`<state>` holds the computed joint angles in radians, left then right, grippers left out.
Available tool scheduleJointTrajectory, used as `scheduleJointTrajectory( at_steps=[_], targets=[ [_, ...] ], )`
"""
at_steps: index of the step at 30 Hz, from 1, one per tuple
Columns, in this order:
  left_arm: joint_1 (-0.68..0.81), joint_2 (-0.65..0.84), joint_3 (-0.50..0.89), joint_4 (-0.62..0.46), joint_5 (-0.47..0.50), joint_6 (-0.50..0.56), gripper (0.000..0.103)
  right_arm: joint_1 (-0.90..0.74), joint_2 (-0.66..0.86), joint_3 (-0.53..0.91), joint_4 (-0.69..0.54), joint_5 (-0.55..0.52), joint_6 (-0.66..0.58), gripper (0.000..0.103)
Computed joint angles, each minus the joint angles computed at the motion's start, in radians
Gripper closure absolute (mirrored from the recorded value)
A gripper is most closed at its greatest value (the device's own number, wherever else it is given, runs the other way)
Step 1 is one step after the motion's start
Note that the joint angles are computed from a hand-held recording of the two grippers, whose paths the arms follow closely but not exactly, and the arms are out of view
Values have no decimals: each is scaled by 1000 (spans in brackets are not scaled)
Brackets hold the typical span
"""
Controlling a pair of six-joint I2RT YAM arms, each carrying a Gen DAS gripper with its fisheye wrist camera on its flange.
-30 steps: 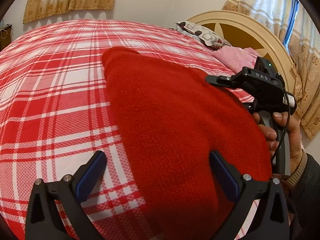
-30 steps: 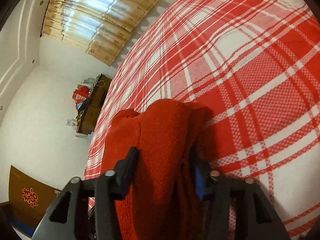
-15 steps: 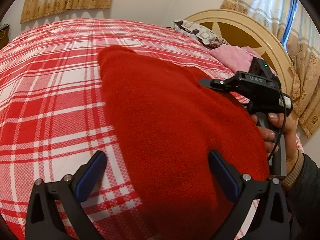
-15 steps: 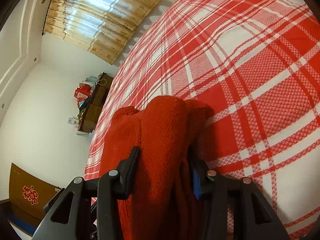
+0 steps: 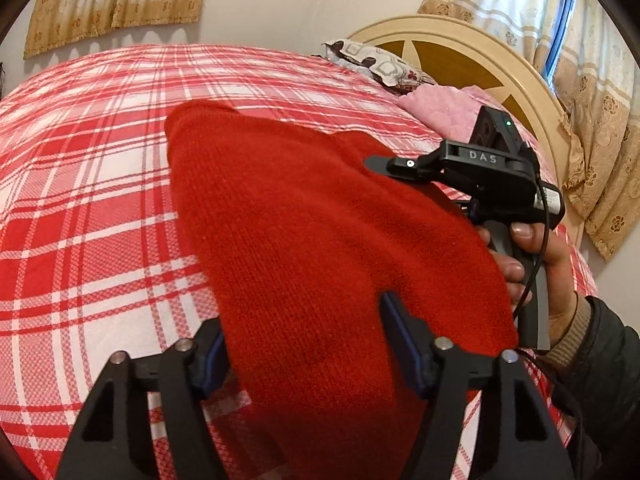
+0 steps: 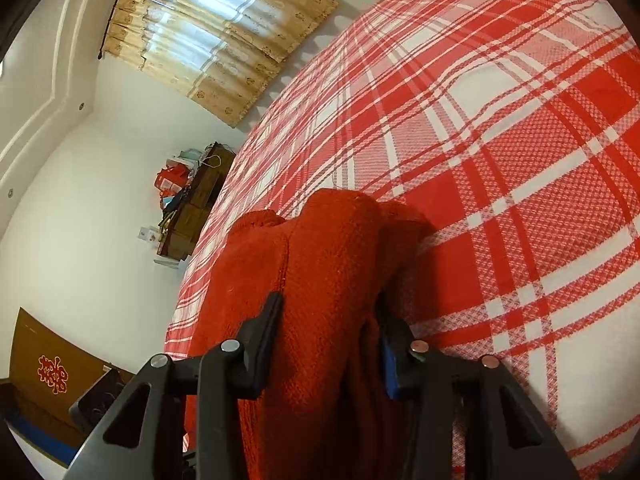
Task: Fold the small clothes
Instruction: 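Close the left gripper on the sweater end while the right gripper keeps holding it, then lift the sweater end with both grippers and fold it over the other half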
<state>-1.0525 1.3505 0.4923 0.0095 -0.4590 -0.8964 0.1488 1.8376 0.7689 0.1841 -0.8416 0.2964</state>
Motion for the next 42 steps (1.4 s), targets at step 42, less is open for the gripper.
scheduleJointTrajectory(
  at_steps=[42],
  targets=[
    [-653, -271, 93, -1015, -414, -917, 62, 523, -257, -287, 339, 206, 332, 66]
  ],
)
